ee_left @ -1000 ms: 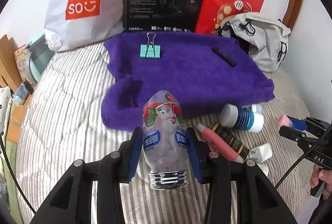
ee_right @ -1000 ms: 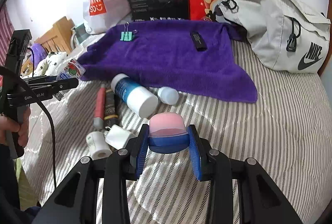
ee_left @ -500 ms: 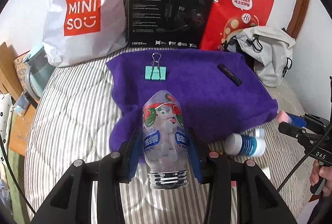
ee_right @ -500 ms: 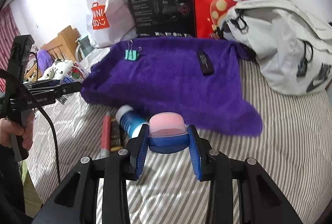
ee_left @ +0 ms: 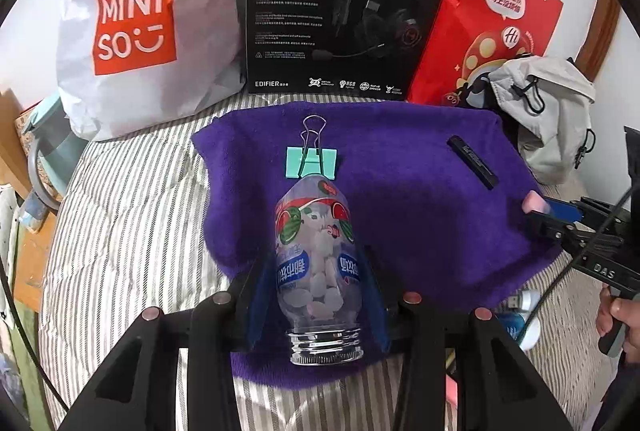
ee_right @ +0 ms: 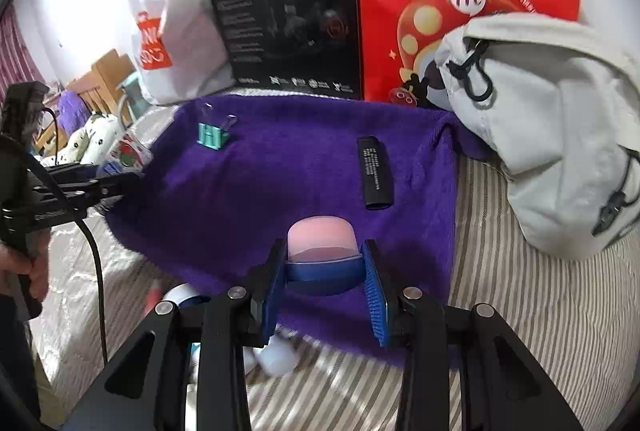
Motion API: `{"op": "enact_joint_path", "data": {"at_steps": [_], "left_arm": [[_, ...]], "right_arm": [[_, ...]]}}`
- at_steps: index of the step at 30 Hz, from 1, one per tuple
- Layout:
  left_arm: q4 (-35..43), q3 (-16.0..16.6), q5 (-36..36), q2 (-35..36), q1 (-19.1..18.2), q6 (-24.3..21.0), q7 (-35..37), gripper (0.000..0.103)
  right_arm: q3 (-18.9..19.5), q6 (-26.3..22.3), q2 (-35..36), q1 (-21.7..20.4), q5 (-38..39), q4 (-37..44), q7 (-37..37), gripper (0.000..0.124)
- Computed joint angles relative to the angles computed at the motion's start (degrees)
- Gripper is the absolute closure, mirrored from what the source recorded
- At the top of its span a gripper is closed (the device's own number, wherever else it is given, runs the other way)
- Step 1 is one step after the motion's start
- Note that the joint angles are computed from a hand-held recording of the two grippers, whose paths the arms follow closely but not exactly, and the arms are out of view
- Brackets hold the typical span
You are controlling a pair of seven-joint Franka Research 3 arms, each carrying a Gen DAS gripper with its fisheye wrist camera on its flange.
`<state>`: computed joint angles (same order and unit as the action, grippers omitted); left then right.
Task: Organize rigid objects
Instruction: 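Set the pill bottle on the towel with left while right sets the pink container there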
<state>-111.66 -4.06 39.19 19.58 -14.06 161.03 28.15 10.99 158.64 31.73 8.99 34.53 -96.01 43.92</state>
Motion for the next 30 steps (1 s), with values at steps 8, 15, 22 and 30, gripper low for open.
{"op": "enact_joint_path", "data": {"at_steps": [8,15,22,30], "left_arm": [[3.5,-0.5,-3.2,3.2,0.8,-1.1,3.7,0.063],[5.8,0.0,-5.1,5.4,0.4,-1.9,5.2,0.063],[8.3,0.2,-6.5,7.8,0.3,-3.6,6.4,0.063],[11.2,1.6,-3.5,9.7,-2.1,-7.6,6.3,0.063]], "right_arm": [[-4.9,-2.6,7.6,4.1,-9.4,9.2,8.6,0.087],[-4.5,-0.8,9.1,4.4,-13.1,9.1,9.3,0.087],[-2.7,-2.4,9.5,2.8,-13.7,10.0,6.6,0.073],[-6.9,-2.2,6.9,6.1,-17.2,7.3,10.7,0.06]]}}
